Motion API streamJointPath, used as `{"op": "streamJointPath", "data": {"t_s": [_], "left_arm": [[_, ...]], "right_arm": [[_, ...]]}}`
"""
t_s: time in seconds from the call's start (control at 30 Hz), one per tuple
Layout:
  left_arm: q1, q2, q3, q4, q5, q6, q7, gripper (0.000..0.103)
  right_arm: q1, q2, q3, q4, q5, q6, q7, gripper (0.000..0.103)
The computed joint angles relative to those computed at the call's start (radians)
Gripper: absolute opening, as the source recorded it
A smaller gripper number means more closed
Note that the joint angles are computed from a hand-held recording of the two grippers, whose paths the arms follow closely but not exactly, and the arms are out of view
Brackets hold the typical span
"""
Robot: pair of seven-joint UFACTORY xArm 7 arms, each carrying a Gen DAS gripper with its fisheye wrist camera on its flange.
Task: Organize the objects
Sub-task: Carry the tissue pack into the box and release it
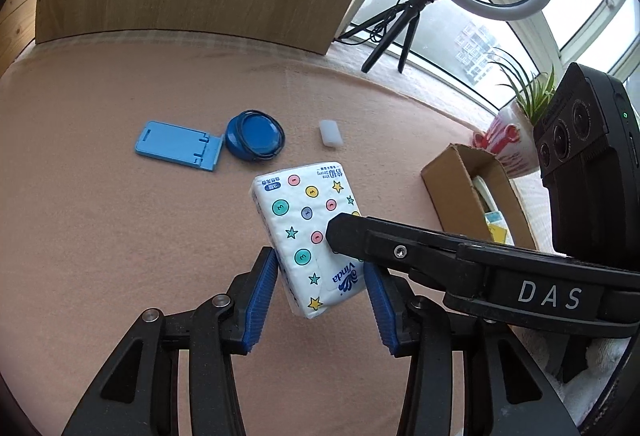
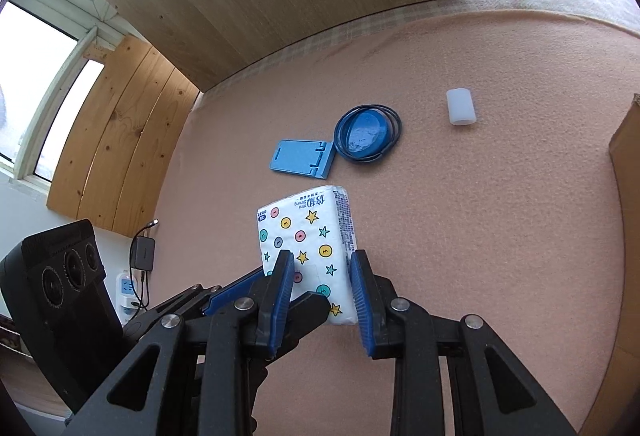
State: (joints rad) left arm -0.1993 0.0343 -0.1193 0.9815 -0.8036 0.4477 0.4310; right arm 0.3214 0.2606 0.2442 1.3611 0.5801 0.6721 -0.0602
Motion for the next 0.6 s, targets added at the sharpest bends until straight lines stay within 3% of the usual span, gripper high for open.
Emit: {"op": "streamJointPath", "data": {"t_s": [0.6], "left_arm": [[-0.184, 0.037, -0.116, 0.121, 0.071, 0.004, -0.072, 0.048]], "right_arm": [[-0.068, -0.428, -0.161, -0.408, 0.094, -0.040, -0.052, 0.027]]}}
